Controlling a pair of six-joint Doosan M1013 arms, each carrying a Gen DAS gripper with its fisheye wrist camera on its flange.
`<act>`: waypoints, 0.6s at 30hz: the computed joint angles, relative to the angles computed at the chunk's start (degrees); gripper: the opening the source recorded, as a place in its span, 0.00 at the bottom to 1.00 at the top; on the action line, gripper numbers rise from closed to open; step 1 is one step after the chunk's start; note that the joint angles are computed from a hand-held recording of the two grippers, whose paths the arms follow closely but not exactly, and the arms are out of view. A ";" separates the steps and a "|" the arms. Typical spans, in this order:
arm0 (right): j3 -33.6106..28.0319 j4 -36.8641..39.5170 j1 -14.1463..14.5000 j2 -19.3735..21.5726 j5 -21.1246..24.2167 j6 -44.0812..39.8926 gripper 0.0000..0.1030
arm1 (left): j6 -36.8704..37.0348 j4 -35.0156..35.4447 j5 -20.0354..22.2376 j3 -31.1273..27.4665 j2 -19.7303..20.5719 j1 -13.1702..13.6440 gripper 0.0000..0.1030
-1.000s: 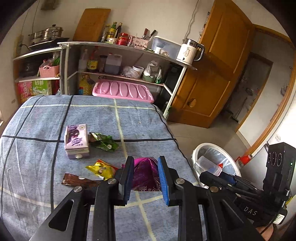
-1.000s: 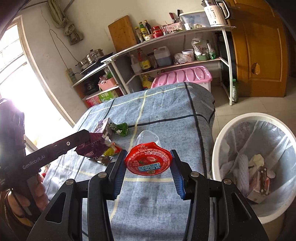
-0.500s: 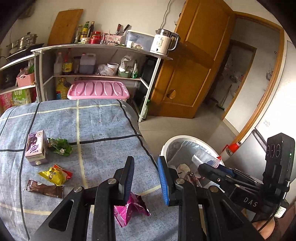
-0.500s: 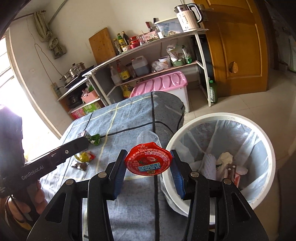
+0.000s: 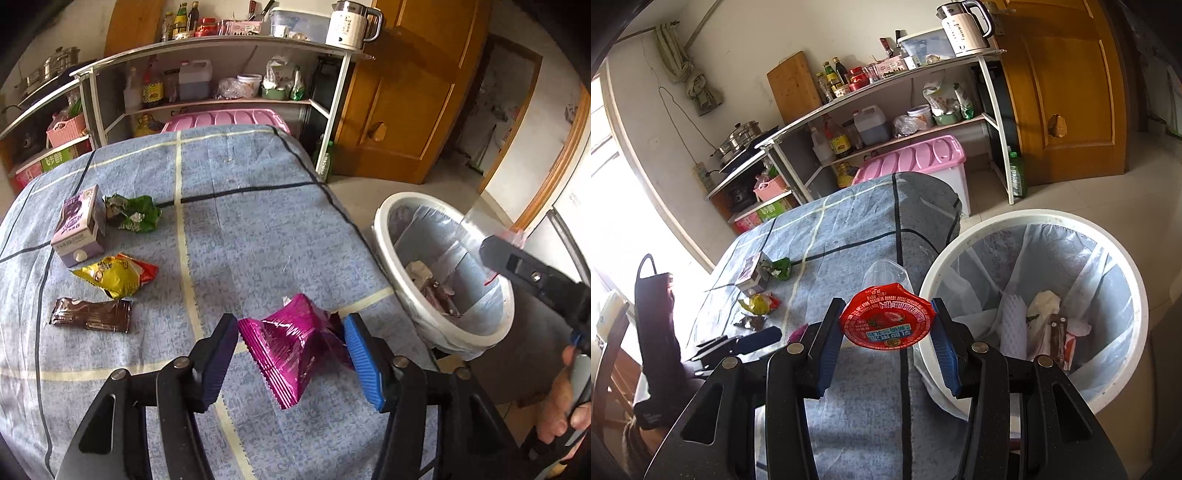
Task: Collect trash
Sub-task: 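Carry the red-lidded cup and pink wrapper over the bin and open both grippers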
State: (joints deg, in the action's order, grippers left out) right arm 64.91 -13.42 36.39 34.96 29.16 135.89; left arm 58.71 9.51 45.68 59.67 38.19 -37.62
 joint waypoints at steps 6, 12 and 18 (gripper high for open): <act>0.21 -0.93 0.09 -0.27 -0.57 0.82 0.45 | -1.15 -0.39 -1.46 0.82 0.03 -0.03 0.54; 0.56 -1.14 0.05 -0.52 -1.04 1.31 0.45 | 0.30 -1.14 -1.59 0.80 -0.11 -0.14 0.44; 1.74 -3.51 -0.39 -1.46 -1.49 4.00 0.45 | 1.15 -0.79 -2.14 -0.85 0.03 -0.63 0.44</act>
State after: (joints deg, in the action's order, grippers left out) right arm 66.66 -16.93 36.00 33.50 27.67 139.90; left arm 59.86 8.73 43.54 58.83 38.22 -38.25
